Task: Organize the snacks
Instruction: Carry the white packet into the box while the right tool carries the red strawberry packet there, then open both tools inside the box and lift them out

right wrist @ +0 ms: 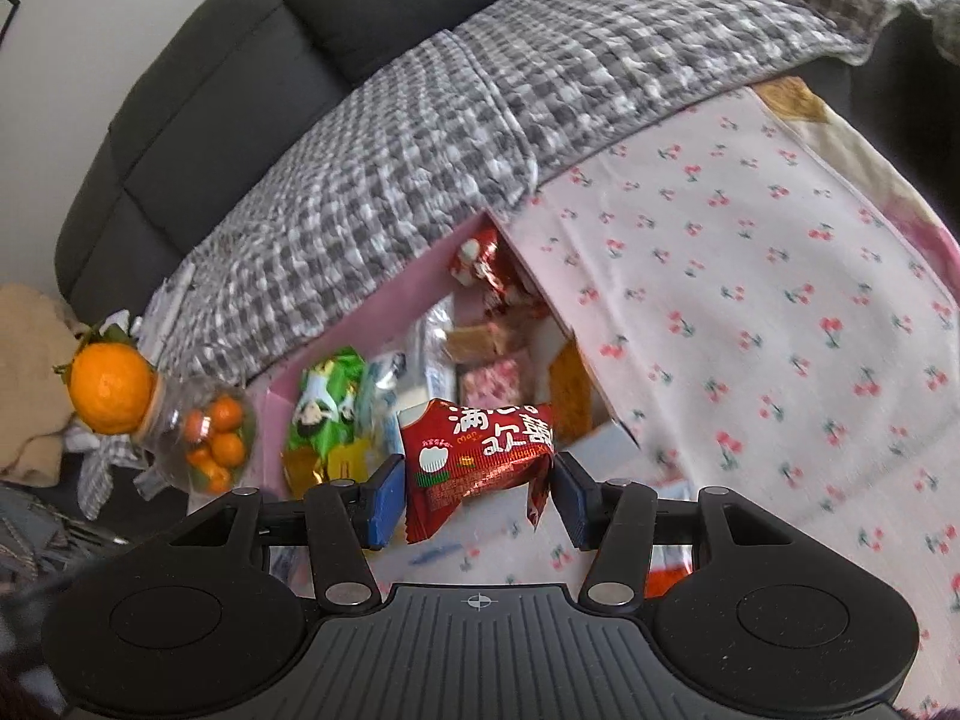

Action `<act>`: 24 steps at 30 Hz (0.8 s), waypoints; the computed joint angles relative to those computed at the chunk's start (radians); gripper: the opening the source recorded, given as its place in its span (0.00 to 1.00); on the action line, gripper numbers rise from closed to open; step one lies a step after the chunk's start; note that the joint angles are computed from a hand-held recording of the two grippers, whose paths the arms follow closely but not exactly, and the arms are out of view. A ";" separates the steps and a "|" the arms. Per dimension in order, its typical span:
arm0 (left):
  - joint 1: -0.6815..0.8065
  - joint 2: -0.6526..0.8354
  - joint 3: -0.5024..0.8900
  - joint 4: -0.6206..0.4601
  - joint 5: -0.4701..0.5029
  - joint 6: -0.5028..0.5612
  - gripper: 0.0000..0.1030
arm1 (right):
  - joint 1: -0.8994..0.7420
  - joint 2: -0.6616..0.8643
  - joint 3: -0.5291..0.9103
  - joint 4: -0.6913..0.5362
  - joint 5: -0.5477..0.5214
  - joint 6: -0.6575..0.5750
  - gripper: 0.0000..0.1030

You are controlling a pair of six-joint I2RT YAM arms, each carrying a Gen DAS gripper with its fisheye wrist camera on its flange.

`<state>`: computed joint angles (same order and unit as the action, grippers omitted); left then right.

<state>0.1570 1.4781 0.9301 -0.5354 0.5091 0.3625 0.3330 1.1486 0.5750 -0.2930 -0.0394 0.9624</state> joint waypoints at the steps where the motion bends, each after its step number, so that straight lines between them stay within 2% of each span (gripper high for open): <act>1: -0.016 0.017 0.009 0.020 -0.010 -0.019 0.22 | -0.009 0.010 -0.003 0.020 -0.006 -0.003 0.50; 6: -0.075 0.088 0.037 0.121 -0.040 -0.097 0.22 | -0.046 0.062 -0.010 0.094 -0.036 -0.028 0.50; 15: -0.131 0.176 0.052 0.277 -0.076 -0.184 0.22 | -0.064 0.119 -0.005 0.140 -0.041 -0.093 0.51; 23: -0.154 0.220 0.055 0.341 -0.091 -0.211 0.23 | -0.083 0.142 -0.006 0.163 -0.049 -0.109 0.52; 24: -0.157 0.227 0.059 0.342 -0.092 -0.206 0.23 | -0.083 0.143 -0.007 0.168 -0.049 -0.111 0.57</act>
<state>0.0003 1.7050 0.9896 -0.1933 0.4172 0.1567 0.2495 1.2918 0.5676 -0.1248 -0.0887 0.8513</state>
